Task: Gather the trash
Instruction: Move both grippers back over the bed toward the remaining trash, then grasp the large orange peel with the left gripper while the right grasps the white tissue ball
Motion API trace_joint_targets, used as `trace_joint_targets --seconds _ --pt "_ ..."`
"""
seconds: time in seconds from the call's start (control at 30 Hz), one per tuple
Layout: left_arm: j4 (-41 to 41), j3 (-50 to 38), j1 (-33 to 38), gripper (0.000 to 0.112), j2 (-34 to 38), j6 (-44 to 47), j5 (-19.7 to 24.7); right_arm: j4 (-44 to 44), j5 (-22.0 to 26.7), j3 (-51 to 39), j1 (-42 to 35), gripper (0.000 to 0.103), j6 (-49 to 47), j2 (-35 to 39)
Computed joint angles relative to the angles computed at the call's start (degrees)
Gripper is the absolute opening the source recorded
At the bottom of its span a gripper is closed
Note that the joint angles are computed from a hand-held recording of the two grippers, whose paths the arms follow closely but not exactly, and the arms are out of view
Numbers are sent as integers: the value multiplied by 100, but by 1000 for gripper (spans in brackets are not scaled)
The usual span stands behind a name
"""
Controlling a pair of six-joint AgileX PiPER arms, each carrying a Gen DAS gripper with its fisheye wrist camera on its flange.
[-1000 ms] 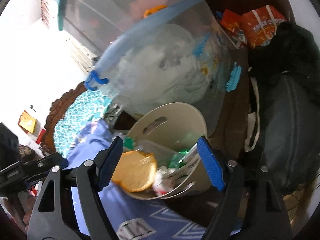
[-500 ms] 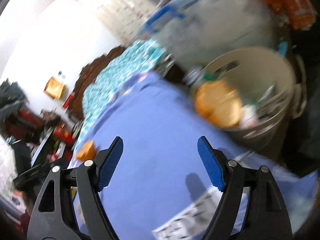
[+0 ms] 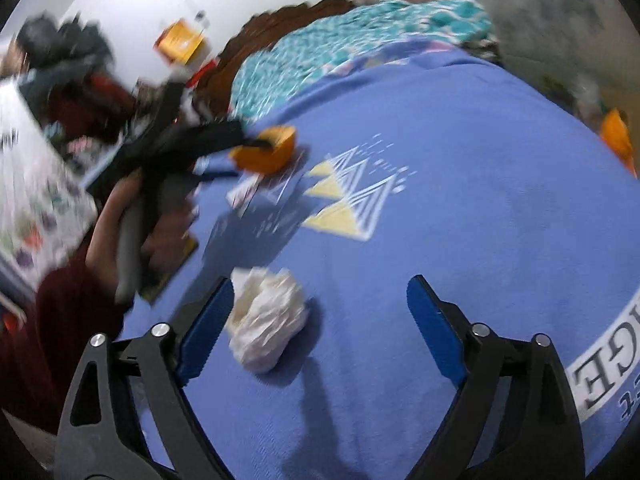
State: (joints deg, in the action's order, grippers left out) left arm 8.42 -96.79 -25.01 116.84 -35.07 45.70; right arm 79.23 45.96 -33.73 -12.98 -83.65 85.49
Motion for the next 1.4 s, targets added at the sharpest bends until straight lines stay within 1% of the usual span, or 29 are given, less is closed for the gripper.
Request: trace_joint_targets --seconds 0.03,0.1,0.13,0.2,0.23,0.27,0.3,0.33,0.37,0.47,0.6,0.63,0.7,0.77,0.83,0.97,1.03,1.1,1.13,1.23,1.4 --pt "178 -405 -32 84 302 -188 237 -1 -201 75 232 90 -29 -106" --pt "423 -766 -80 83 600 -403 457 -55 -440 125 508 90 -51 -216" --pt "504 -809 -91 80 655 -449 436 -64 -592 162 664 90 -62 -271" --pt "709 -736 -132 68 614 -500 289 -116 -837 201 901 91 -21 -337" --pt "810 -731 -148 57 596 -476 270 -172 -927 233 979 91 28 -389" --pt "1019 -661 -219 41 512 -487 271 -249 -1013 193 1050 91 91 -361" --pt "1090 -619 -267 38 437 -405 337 -299 -1064 170 1102 91 148 -350" --pt "931 -518 -236 35 347 -225 321 -313 -1079 165 1129 91 190 -348" --pt "804 -310 -212 33 202 -124 213 -344 -1094 153 1139 91 235 -330" --pt "571 459 -205 31 -314 39 -121 -414 -1210 98 1215 90 374 -311" --pt "-27 1896 -254 30 -1324 302 -770 -382 -1332 148 1243 91 360 -376" --pt "-73 2102 -305 30 -1483 307 -849 -390 -1382 164 1278 91 369 -407" --pt "-251 2803 -417 30 -2041 406 -1093 -454 -1513 167 1402 90 457 -454" --pt "-320 3316 -540 30 -2465 374 -1248 -545 -1652 216 1544 90 570 -552" --pt "-460 3843 -654 30 -2920 364 -1398 -565 -1690 234 1628 90 606 -587" --pt "-624 4593 -901 30 -3597 226 -1566 -631 -1904 257 1818 89 715 -634" --pt "-673 4935 -1061 30 -3904 116 -1647 -695 -1940 251 1843 79 777 -619" --pt "-727 5170 -1190 30 -4124 11 -1722 -737 -1977 268 1887 50 773 -620" --pt "-770 5264 -1250 30 -4199 -27 -1771 -668 -1844 291 1836 50 623 -628" --pt "-577 5465 -1536 30 -4425 -371 -1828 -485 -1931 454 1870 46 476 -789" --pt "651 5479 -2272 32 -4471 -1653 -1619 -309 -1859 765 1715 45 424 -1144"
